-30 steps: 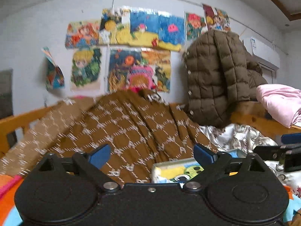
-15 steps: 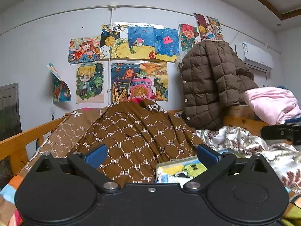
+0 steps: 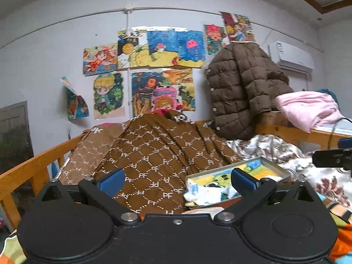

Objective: Organize soft objects
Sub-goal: 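Open both grippers to drop the garment and packet into the tray, then move both tools back toward the grey pouch and orange silicone piece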

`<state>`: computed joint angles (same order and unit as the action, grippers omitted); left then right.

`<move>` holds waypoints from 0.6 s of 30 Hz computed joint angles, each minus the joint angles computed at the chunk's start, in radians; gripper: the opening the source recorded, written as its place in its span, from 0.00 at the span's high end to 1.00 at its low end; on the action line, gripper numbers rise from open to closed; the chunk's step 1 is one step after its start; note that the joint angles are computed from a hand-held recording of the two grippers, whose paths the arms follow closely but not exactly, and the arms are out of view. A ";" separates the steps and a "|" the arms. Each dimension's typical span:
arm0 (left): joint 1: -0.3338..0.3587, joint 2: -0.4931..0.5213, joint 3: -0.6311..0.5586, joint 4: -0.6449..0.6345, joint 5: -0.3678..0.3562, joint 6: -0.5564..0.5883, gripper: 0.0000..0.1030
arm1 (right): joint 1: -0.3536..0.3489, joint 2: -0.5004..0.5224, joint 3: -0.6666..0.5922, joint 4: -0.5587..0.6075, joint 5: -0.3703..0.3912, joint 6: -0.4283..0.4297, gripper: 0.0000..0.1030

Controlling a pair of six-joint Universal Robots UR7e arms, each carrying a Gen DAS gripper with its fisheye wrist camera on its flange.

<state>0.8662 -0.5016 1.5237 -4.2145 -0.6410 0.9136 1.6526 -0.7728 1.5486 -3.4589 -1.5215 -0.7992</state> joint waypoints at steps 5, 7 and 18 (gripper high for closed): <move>-0.025 -0.010 0.063 0.016 0.011 -0.065 0.01 | -0.018 -0.032 0.081 -0.049 -0.009 0.012 0.01; -0.030 -0.012 0.083 0.020 0.007 -0.079 0.01 | -0.024 -0.040 0.104 -0.058 -0.025 0.017 0.01; -0.031 -0.016 0.145 0.140 0.074 -0.209 0.01 | -0.048 -0.040 0.159 -0.076 -0.092 0.047 0.01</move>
<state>0.8356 -0.5179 1.6688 -4.0750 -0.5669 0.7047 1.6045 -0.8126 1.7075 -3.5345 -1.6139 -0.7519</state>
